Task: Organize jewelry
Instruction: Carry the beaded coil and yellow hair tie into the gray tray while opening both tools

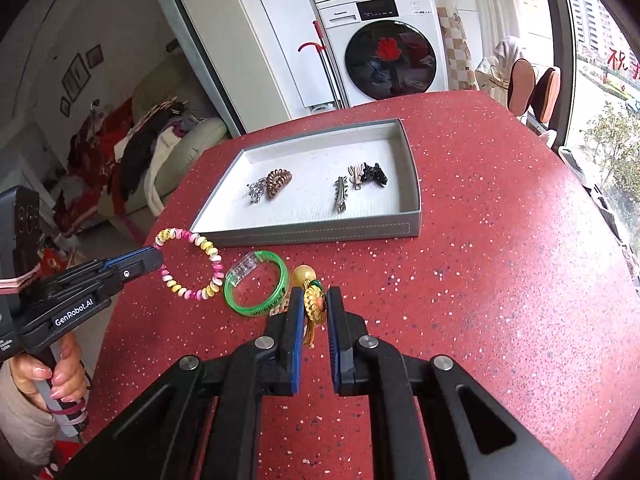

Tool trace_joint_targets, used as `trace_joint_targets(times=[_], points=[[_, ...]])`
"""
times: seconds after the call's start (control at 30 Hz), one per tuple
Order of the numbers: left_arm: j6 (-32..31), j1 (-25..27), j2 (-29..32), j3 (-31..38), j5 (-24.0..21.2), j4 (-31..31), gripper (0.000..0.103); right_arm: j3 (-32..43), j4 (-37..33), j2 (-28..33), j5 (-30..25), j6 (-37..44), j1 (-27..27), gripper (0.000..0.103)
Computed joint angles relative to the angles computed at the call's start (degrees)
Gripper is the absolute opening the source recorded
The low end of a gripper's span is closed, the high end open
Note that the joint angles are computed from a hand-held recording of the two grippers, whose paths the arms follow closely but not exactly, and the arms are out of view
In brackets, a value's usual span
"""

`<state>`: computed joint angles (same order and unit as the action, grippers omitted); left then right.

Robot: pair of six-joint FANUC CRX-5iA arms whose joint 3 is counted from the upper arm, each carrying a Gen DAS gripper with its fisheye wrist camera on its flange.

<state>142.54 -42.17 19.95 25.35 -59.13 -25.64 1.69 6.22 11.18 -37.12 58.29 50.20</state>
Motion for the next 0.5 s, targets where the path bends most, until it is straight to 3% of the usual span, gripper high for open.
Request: trace_joint_targets(times=[0.5], points=[[-5.7, 6.6, 6.6, 9.5, -3.0, 2.8, 0.028, 17.8, -1.5, 12.0, -5.5, 4.5, -4.2, 0.012]])
